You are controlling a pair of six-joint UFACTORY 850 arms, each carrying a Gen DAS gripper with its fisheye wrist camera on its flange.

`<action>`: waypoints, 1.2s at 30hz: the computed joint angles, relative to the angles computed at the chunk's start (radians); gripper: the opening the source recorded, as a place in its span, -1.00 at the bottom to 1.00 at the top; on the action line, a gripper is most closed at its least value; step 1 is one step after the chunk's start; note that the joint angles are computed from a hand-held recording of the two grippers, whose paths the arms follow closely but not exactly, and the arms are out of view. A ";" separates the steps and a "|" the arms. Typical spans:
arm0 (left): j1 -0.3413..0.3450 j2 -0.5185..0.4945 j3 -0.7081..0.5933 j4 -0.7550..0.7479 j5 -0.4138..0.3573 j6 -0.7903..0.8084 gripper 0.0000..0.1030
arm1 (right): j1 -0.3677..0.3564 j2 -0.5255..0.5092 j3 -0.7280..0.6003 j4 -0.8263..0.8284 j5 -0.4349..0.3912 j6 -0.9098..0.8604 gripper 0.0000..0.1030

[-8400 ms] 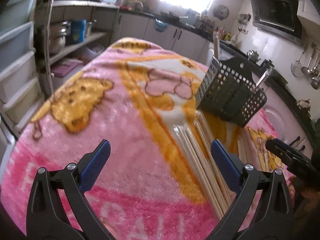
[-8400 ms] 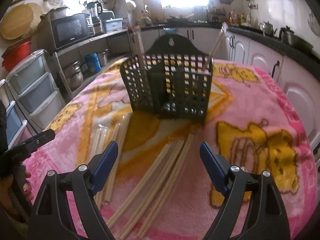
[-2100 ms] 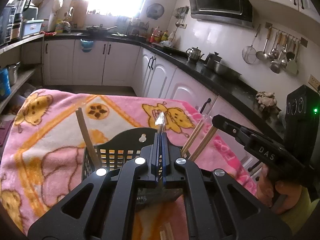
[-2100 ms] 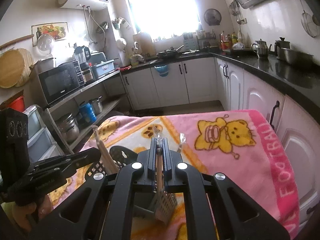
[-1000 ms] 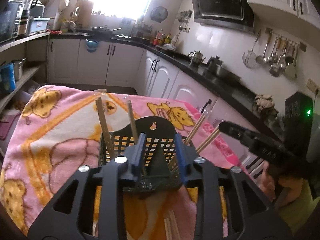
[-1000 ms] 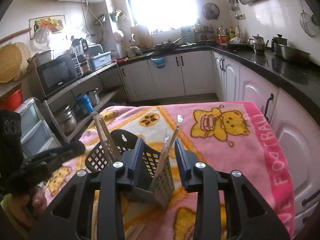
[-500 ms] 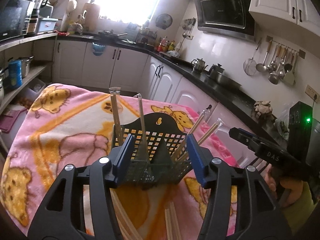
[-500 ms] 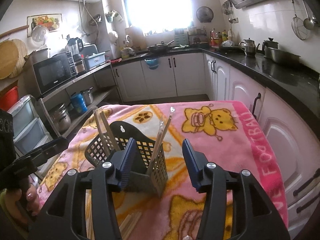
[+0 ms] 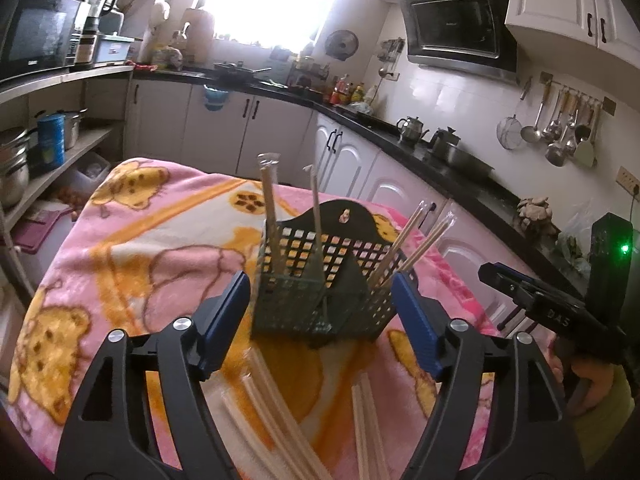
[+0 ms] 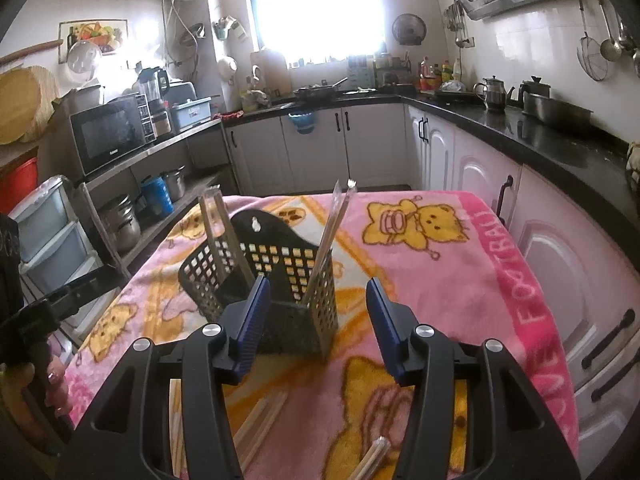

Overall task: Organize utensils
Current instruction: 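Open both tools and pull them back from the caddy, then lower the left tool to the chopstick pile and grasp one chopstick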

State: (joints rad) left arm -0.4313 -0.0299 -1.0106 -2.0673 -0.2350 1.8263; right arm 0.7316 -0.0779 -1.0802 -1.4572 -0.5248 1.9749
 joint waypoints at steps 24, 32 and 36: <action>0.021 0.060 0.168 -0.116 0.023 0.086 0.44 | 0.101 -0.044 0.058 0.059 0.003 0.015 -0.06; 0.023 0.063 0.205 -0.064 0.038 0.033 0.44 | 0.114 -0.077 0.058 0.077 0.043 0.010 -0.06; 0.022 0.056 0.218 -0.022 0.050 -0.016 0.44 | 0.115 -0.092 0.058 0.089 0.061 -0.003 -0.06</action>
State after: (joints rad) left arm -0.4091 0.0264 -0.7923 -2.0889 -0.1849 1.8101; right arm 0.8469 -0.1695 -1.0226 -1.3679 -0.4640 1.9719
